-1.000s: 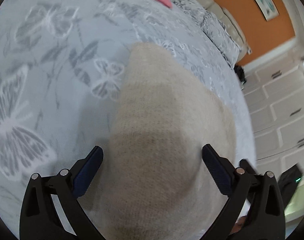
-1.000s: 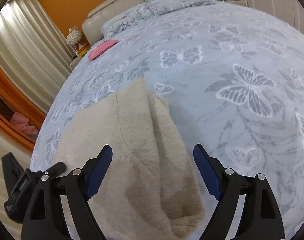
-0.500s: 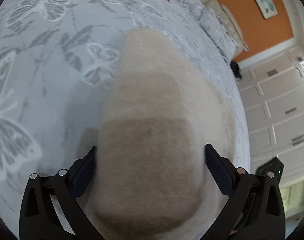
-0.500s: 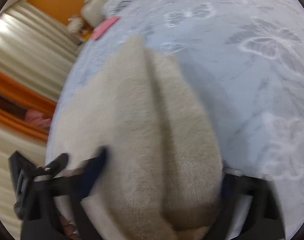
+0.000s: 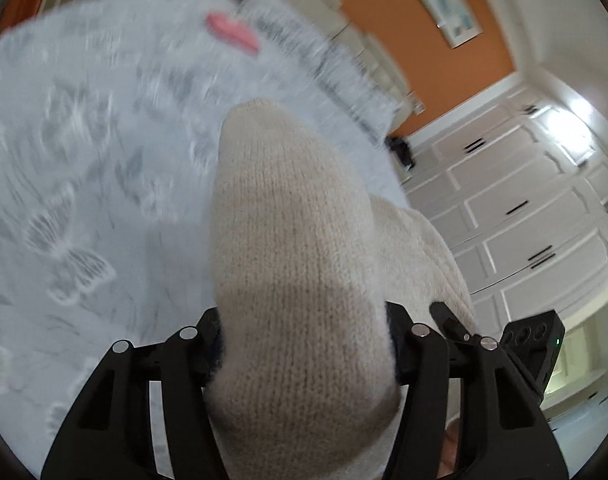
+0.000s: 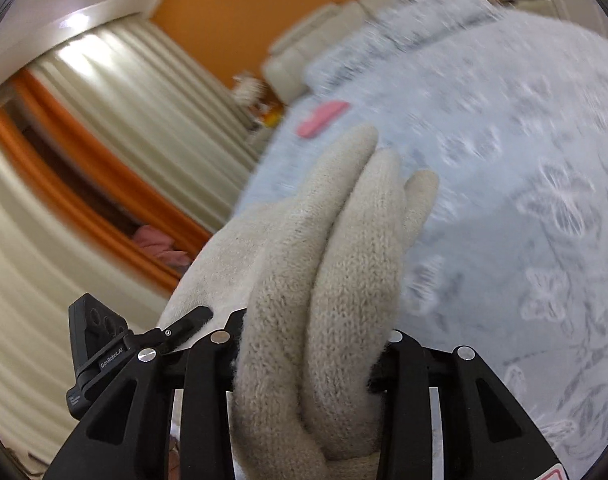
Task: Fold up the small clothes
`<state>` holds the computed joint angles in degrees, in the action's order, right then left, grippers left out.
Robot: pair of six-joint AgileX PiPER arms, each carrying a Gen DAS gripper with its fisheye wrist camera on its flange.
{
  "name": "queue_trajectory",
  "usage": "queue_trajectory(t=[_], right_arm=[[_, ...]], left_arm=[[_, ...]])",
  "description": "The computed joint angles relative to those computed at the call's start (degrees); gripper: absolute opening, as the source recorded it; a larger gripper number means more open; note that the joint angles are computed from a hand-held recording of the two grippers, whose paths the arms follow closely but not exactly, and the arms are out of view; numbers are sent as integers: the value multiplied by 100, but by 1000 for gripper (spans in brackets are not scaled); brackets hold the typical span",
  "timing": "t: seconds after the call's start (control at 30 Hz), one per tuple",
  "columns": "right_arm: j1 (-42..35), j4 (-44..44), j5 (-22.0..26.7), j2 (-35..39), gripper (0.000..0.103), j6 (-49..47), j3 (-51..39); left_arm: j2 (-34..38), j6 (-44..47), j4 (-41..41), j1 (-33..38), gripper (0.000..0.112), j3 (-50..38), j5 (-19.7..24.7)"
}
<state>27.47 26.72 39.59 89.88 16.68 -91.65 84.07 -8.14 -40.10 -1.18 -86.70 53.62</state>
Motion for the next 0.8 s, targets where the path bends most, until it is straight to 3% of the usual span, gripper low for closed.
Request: queue_trajectory(t=[0.13,0.2,0.27,0.33,0.43,0.5,0.6,0.67,0.7,0.8], right_arm=[[578,-668,71,-279,42,574,76],[886,-1081,-177,-412,53,1067,664],[1241,-2204,-225,-399,54,1912,1341],[1452,-2899,186,-323,52,2680,1666],[1665,-3121,-142,-1074,51,3212,2356],[2097,-3937,416,-1065,46,3552,2031],[2619,-4778,981,-821,40,3532,1663],[2562,-4719,837,-756,34,3309,1806],[2564,-4627,826,-680,25,3278,1827],[2575,-4409,971,-555,21,3254,1725]], left_arm=[[-643,38,234,347,68,102,452],[-887,-143,748,252,89,547,355],[-1050,-625,1866,-209,92,1331,-25],[-1115,-1349,2892,-661,89,1757,-48],[-1710,-1659,3197,-873,87,2270,-316],[-1993,-1824,3354,-987,90,2366,-516],[-2056,-2570,4368,-1540,92,2334,-570],[-2037,-3209,5265,-2040,94,2504,-560],[-2012,-3494,5596,-2253,94,2628,-471],[-1835,-3507,5521,-2287,94,2663,-273]])
